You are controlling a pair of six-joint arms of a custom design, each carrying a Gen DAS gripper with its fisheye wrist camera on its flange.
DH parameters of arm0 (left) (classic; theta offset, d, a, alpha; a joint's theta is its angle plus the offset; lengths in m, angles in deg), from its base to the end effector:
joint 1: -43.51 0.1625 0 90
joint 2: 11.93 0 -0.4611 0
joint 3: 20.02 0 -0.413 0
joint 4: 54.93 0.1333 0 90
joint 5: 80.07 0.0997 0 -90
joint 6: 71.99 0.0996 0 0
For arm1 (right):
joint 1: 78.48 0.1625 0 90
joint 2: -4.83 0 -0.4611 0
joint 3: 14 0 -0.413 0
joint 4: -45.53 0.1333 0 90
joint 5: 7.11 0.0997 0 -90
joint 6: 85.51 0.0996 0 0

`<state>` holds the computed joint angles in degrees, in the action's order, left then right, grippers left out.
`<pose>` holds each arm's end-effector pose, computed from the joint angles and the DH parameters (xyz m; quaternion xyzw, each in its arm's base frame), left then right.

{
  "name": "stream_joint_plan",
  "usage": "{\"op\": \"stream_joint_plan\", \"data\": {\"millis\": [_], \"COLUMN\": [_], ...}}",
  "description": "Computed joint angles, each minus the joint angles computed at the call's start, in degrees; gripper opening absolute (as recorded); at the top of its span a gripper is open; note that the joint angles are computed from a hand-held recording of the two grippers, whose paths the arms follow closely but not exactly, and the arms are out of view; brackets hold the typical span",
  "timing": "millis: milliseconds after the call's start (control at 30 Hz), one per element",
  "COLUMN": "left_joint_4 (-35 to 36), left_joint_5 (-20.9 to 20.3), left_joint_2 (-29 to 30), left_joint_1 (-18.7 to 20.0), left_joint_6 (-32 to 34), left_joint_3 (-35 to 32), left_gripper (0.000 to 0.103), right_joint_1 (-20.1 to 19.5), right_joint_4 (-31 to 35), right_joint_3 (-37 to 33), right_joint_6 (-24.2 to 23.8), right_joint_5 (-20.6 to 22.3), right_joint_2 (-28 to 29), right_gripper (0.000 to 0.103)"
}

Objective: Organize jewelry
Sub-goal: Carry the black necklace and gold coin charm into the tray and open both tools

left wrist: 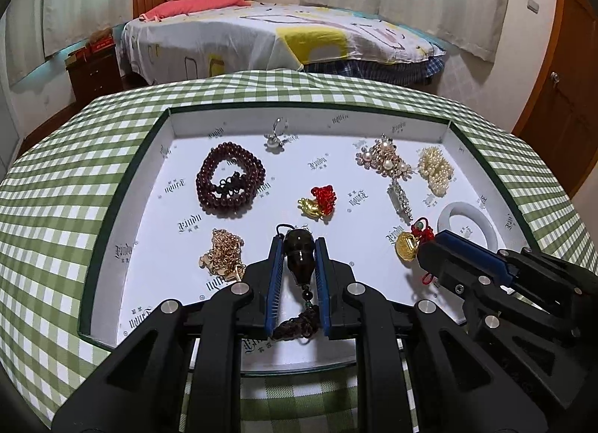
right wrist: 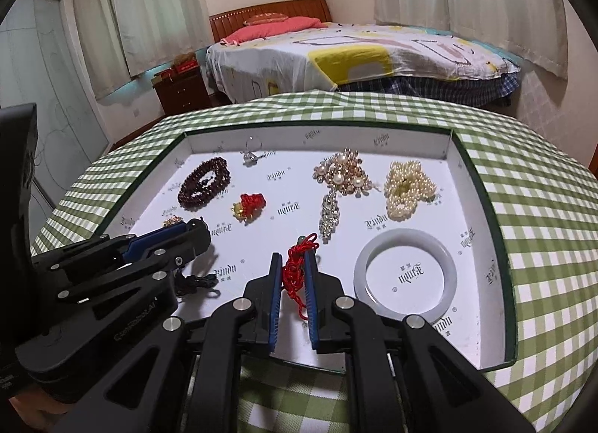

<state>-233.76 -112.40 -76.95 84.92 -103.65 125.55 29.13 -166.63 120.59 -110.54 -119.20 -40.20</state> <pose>-0.1328 -0.4071 0.1347 0.0942 0.8693 -0.3584 0.3271 0.2314 -0.4121 0.0517 0.2924 -0.8971 0.2630 0.2013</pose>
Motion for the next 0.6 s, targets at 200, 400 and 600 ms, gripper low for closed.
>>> {"op": "stream_joint_plan", "data": {"millis": [200, 400, 600], "left_joint_4": [0.44, 0.69, 1.99], "left_joint_5": [-1.38, -1.35, -1.0], "left_joint_2": [-0.05, -0.12, -0.7], "left_joint_1": [1.07, 1.39, 1.09], "left_joint_6": [-0.27, -0.58, -1.55], "left_joint_3": [-0.56, -0.78, -0.56], "left_gripper": [0.017, 0.017, 0.022], "right_joint_1": [-0.42, -0.58, -0.37], "right_joint_4": [1.39, 1.26, 0.46], "right_joint_3": [-0.46, -0.32, -0.32], "right_joint_6": [0.54, 0.63, 0.24], "right_joint_5": [0.23, 0.24, -0.27], "right_joint_2": [-0.26, -0.31, -0.15], "right_gripper": [0.014, 0.02, 0.03]}}
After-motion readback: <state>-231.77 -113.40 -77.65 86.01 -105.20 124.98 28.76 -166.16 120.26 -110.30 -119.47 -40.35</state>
